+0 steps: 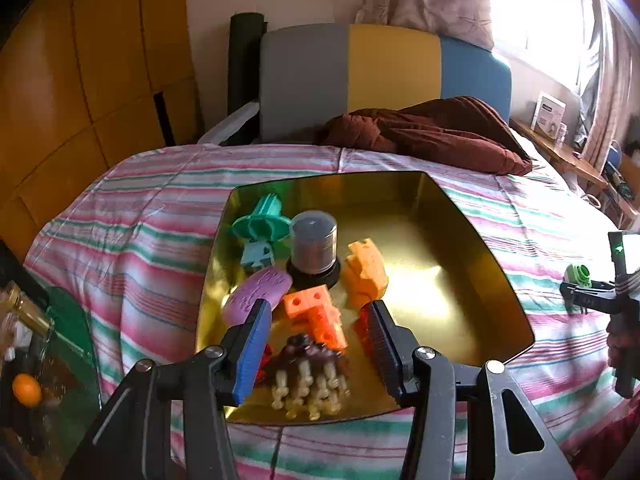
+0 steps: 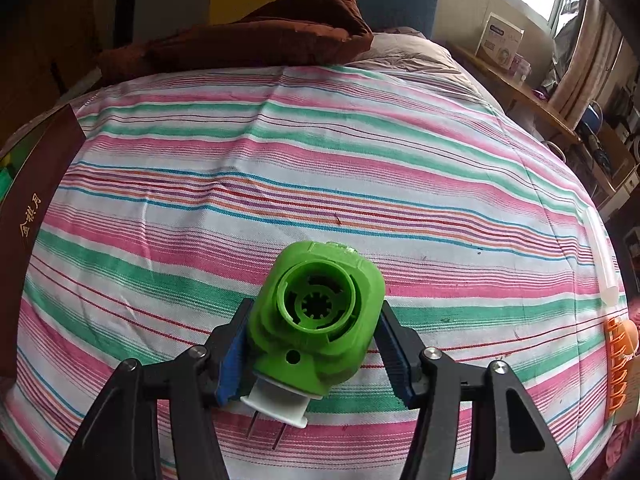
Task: Organize rigid objects
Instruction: 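Lower the yellow piece into the tray and open the left tool, then carry the green plug device over the tray with the right tool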
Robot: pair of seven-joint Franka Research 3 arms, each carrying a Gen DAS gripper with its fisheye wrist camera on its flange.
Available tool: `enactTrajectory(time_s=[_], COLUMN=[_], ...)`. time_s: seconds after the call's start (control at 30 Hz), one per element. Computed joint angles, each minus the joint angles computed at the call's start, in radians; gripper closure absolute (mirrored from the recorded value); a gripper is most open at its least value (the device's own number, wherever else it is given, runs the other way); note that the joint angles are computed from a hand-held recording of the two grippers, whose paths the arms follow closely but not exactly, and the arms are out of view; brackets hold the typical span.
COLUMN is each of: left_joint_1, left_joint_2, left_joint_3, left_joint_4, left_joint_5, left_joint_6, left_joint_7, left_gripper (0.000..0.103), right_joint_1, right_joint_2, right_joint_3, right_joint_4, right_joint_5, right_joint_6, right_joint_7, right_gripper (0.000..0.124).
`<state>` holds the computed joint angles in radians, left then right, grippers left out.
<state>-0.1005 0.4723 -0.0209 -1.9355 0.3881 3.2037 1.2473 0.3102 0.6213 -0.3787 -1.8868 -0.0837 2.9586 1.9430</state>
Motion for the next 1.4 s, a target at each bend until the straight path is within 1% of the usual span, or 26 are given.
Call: enactTrajectory(time_s=[0.2,0.37,0.53,0.6,0.63,0.77,0.87,0.97,1.1,1.17,1.2,1.23,1.27,1.33,1.4], left_joint_1=[0.011,0.029,0.065,0.083,0.087,0.116,0.129,0.126,0.136,0.137,0.138,0.14,0.144,0.149,0.16], left_joint_2=[-0.013,-0.016,-0.014,-0.011,-0.011,-0.007,-0.007,-0.008,-0.008,-0.01,-0.01,-0.011,-0.011,-0.012,-0.013], left_joint_3=[0.011,0.009,-0.015,-0.029,-0.031,-0.05,-0.055,-0.04,-0.041,-0.04,-0.041,-0.042,-0.046,-0.049,-0.059], left_joint_4=[-0.033,-0.052,-0.061,-0.061,-0.063,-0.068,-0.073,-0.08,-0.085,-0.086,-0.086,-0.088,-0.089,-0.09,-0.093], left_joint_5=[-0.006,-0.013,-0.022,-0.026,-0.028,-0.04,-0.048,-0.053,-0.059,-0.06,-0.061,-0.061,-0.06,-0.06,-0.062], left_joint_6=[0.008,0.011,0.011,0.011,0.012,0.018,0.019,0.025,0.023,0.025,0.027,0.03,0.031,0.033,0.032], left_joint_7=[-0.014,-0.021,-0.018,-0.012,-0.012,-0.009,-0.009,-0.015,-0.02,-0.022,-0.023,-0.023,-0.022,-0.02,-0.019], left_gripper=[0.052,0.052,0.052,0.052,0.052,0.052,0.052,0.052,0.052,0.052,0.052,0.052,0.052,0.052,0.052], right_joint_1=[-0.004,0.003,0.02,0.02,0.009,-0.081,-0.051,-0.049,-0.06,-0.081,-0.094,-0.095,-0.104,-0.095,-0.077], right_joint_2=[-0.005,-0.001,-0.003,-0.015,-0.025,-0.077,-0.101,-0.142,-0.177,-0.176,-0.168,-0.159,-0.139,-0.096,-0.048], right_joint_3=[0.005,-0.002,-0.015,-0.008,0.008,0.126,0.118,0.149,0.228,0.29,0.327,0.348,0.383,0.41,0.413], right_joint_4=[-0.009,-0.003,0.007,0.004,0.0,-0.032,-0.056,-0.076,-0.059,-0.03,-0.006,0.016,0.054,0.125,0.204], right_joint_5=[0.007,0.007,0.005,-0.001,-0.001,0.053,0.032,0.038,0.064,0.096,0.113,0.126,0.14,0.16,0.17], right_joint_6=[0.008,-0.002,-0.041,-0.067,-0.074,-0.079,-0.051,0.006,0.059,0.071,0.069,0.062,0.043,0.005,-0.057], right_joint_7=[-0.006,-0.002,0.045,0.064,0.064,0.014,0.024,-0.006,-0.117,-0.198,-0.244,-0.279,-0.325,-0.382,-0.426], right_gripper=[0.065,0.066,0.067,0.067,0.068,0.068,0.068,0.068,0.068,0.068,0.068,0.068,0.068,0.068,0.068])
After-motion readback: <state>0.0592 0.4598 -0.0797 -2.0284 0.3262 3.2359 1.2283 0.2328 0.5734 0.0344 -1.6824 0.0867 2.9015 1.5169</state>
